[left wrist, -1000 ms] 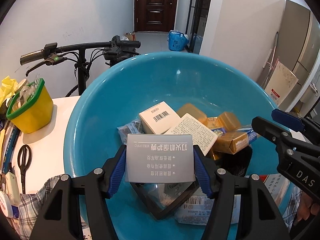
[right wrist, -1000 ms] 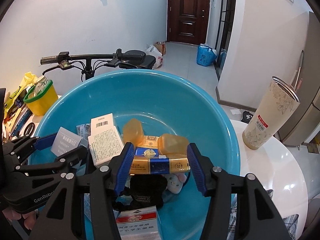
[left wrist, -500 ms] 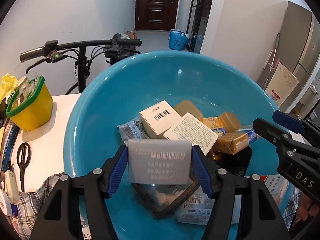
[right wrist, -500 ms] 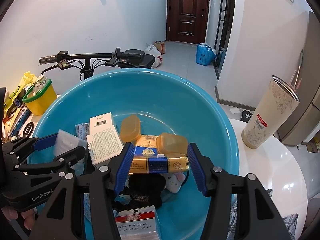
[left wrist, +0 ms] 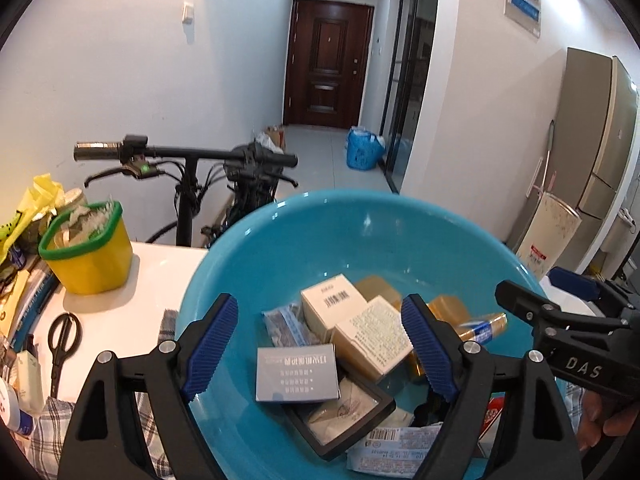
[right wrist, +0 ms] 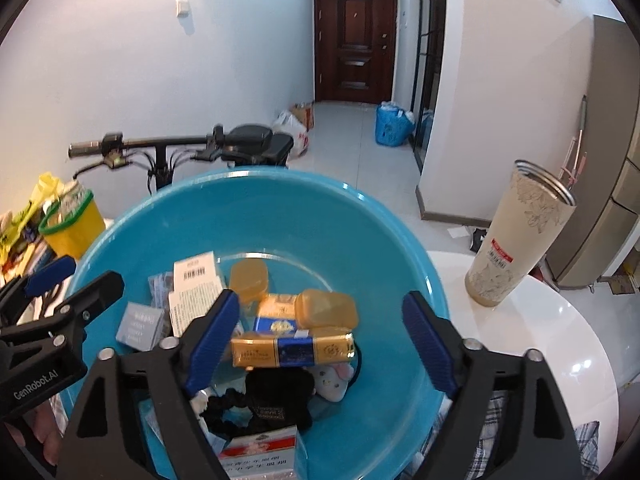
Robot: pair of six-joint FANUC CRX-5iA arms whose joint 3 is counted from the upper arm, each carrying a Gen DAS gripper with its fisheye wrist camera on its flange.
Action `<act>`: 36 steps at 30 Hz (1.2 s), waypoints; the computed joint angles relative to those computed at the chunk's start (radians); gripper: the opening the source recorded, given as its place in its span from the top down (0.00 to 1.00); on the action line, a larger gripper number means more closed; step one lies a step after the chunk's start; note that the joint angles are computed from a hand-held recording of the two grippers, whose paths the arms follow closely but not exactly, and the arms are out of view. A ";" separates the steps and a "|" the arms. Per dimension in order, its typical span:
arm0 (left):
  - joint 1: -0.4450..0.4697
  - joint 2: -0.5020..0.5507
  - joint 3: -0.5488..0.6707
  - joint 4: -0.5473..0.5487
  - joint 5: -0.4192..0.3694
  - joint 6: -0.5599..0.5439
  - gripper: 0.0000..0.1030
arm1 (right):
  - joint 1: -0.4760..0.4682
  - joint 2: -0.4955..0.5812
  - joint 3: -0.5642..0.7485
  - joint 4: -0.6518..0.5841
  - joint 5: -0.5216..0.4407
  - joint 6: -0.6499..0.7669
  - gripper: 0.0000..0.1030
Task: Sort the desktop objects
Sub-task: 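Raise both open tools out of the basin and back over the table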
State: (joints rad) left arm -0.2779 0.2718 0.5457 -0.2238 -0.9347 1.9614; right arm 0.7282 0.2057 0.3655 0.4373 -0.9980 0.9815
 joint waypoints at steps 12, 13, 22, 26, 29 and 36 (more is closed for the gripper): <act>-0.111 -0.166 -0.147 -0.420 0.269 0.294 0.00 | -0.001 -0.172 -0.329 0.465 0.350 -0.414 0.04; -0.131 -0.187 -0.164 -0.499 0.294 0.363 0.00 | -0.008 -0.185 -0.358 0.520 0.386 -0.468 0.02; -0.154 -0.243 -0.181 -0.590 0.320 0.447 0.00 | -0.053 -0.240 -0.488 0.961 0.498 -0.836 0.00; -0.149 -0.252 -0.178 -0.565 0.309 0.426 0.00 | -0.048 -0.261 -0.488 0.993 0.508 -0.861 0.00; -0.157 -0.269 -0.180 -0.567 0.302 0.418 0.00 | -0.042 -0.275 -0.493 1.017 0.497 -0.880 0.00; -0.251 -0.289 -0.123 -0.646 0.138 0.420 0.00 | -0.043 -0.318 -0.512 1.017 0.554 -0.896 0.00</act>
State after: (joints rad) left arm -0.5285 -0.0168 0.4228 -0.8699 -0.7963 2.3810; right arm 0.6849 -0.1126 -0.1461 1.4545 -0.4444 0.0855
